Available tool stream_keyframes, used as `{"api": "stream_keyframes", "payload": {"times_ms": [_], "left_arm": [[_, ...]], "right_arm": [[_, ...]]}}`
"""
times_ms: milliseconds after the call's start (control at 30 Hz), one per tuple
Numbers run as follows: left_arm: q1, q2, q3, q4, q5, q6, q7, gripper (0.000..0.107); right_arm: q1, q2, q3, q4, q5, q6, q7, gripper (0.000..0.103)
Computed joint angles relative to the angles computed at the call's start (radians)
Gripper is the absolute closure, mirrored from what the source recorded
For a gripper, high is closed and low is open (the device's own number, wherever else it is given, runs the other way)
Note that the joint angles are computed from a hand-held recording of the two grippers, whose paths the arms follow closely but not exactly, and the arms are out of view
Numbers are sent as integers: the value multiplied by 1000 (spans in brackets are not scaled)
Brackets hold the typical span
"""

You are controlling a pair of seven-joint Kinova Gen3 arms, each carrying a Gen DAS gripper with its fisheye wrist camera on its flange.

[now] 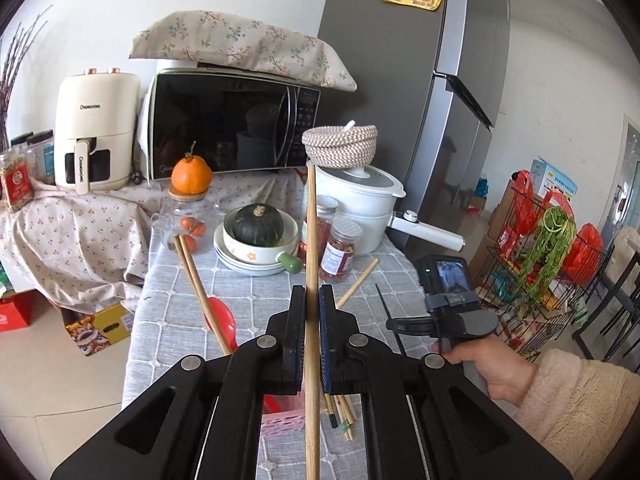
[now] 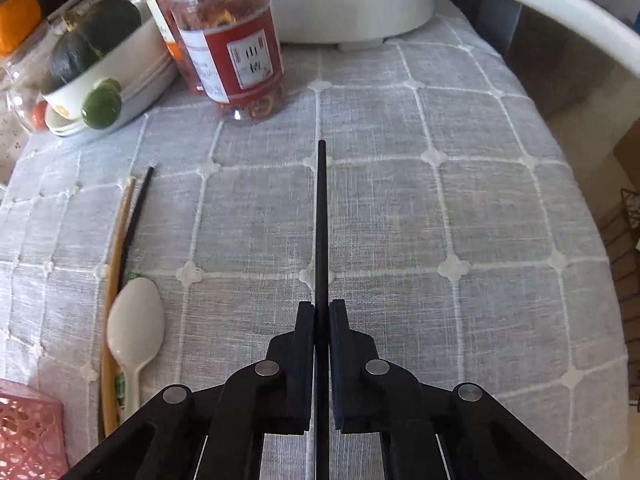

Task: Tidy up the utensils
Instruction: 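Drop the wooden chopstick into the pink basket with left tool while right tool grasps black chopstick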

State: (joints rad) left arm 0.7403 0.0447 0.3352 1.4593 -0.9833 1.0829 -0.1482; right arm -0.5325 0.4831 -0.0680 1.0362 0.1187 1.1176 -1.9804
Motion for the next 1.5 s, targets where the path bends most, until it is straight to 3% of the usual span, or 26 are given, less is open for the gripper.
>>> {"api": "stream_keyframes", "payload": {"times_ms": [367, 567, 767, 1067, 1367, 1433, 1500], "left_arm": [[-4, -27, 32, 112, -255, 33, 269, 101], [4, 6, 26, 146, -369, 64, 366, 101], [56, 65, -8, 145, -483, 161, 429, 101], [89, 127, -67, 140, -499, 208, 468, 101], [87, 136, -89, 116, -358, 162, 386, 100], [76, 116, -88, 116, -307, 127, 357, 95], [68, 97, -84, 111, -264, 109, 330, 82]], "right_arm": [[24, -311, -54, 257, -30, -282, -121, 98], [24, -377, -89, 320, -16, -373, -144, 98], [29, -406, -115, 325, -31, -406, -90, 98], [33, -438, -140, 327, -124, -430, 30, 98], [39, -453, -146, 328, -219, -449, 111, 98], [40, -458, -147, 332, -242, -461, 131, 98], [38, -458, -150, 331, -257, -470, 148, 98]]}}
